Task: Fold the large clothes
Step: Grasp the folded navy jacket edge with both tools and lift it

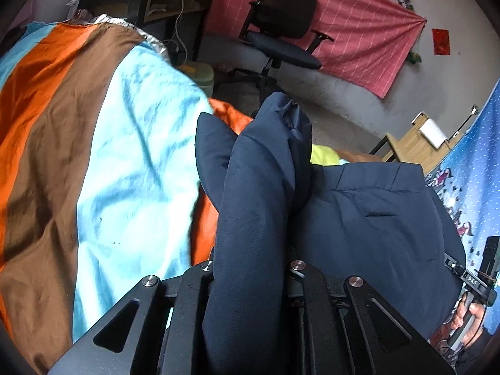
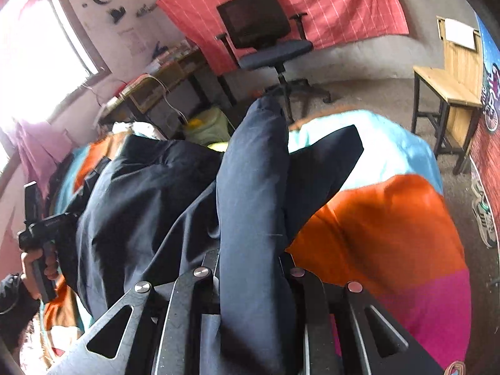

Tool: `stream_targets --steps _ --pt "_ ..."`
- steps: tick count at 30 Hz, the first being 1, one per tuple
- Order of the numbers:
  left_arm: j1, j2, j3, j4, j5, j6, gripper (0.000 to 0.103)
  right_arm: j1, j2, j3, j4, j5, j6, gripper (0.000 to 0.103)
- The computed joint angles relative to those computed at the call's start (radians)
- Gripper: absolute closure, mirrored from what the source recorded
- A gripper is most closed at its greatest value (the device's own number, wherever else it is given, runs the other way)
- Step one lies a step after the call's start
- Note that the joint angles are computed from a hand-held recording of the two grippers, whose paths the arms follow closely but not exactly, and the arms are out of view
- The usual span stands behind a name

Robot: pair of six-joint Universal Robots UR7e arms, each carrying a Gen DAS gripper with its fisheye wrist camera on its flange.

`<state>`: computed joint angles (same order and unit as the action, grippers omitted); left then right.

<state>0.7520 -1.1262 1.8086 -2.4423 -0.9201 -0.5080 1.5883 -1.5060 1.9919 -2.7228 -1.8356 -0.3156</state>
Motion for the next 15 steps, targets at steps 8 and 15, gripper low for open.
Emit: stream_targets --steps 8,15 --pt "0.014 0.009 -0.016 0.135 0.035 -0.093 0.069 -0.028 0.003 0.014 -0.001 -0.079 0.056 0.075" --pt "0.001 0.001 -0.002 0.202 0.098 -0.191 0.039 -0.016 0.014 0.021 0.015 -0.177 0.117 0.049"
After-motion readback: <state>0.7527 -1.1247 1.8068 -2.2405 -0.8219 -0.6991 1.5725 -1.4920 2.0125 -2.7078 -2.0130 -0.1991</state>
